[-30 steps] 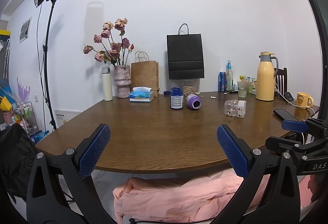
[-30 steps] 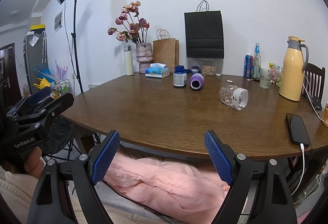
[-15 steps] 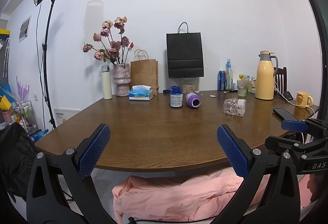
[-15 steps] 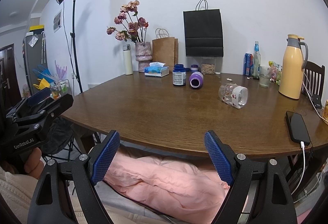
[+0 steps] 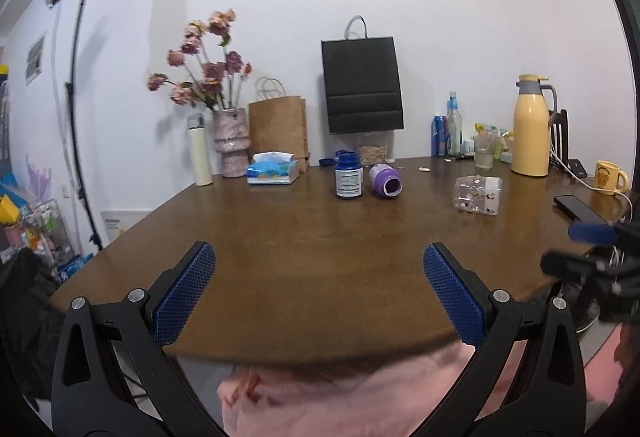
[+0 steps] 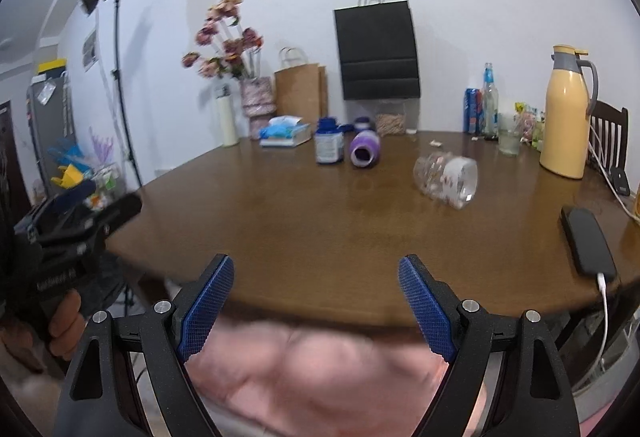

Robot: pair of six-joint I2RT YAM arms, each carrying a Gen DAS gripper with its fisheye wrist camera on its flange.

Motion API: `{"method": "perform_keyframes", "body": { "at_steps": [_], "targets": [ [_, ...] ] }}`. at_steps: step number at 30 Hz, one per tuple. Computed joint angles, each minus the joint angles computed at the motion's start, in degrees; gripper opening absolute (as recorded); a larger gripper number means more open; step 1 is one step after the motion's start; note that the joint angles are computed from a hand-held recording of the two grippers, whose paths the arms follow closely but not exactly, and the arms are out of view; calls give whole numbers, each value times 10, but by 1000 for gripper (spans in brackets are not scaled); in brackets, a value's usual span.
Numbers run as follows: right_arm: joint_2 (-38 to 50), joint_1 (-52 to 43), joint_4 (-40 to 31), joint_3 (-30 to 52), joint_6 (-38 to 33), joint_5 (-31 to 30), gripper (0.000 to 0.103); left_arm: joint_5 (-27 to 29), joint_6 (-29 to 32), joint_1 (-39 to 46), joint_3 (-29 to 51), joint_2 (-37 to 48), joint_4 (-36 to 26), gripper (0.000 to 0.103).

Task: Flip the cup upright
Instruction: 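Move the right gripper toward the purple bottle lying on its side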

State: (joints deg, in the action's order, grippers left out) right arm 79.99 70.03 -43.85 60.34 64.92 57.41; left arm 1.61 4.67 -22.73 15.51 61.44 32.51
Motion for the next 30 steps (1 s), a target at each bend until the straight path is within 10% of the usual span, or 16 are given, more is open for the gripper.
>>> {"method": "perform_keyframes", "body": {
  "at_steps": [3,7,14,24,30],
  "targets": [
    [-1,-96,56,5,-103,-59,89,1,7,-3,93,111,-16,103],
    [19,-245,168,14,-244,-206,89,53,-14,12,311,267,-194,103],
    [203,-400,165,218,-384,-328,89,71,-38,26,582,461,-307,103],
    [619,-533,-96,798,-420,-424,89,71,-50,34,959,706,-523,103],
    [710,-545,-144,940,-414,-414,73,84,-52,37,1021,749,-558,103]
  ]
}}
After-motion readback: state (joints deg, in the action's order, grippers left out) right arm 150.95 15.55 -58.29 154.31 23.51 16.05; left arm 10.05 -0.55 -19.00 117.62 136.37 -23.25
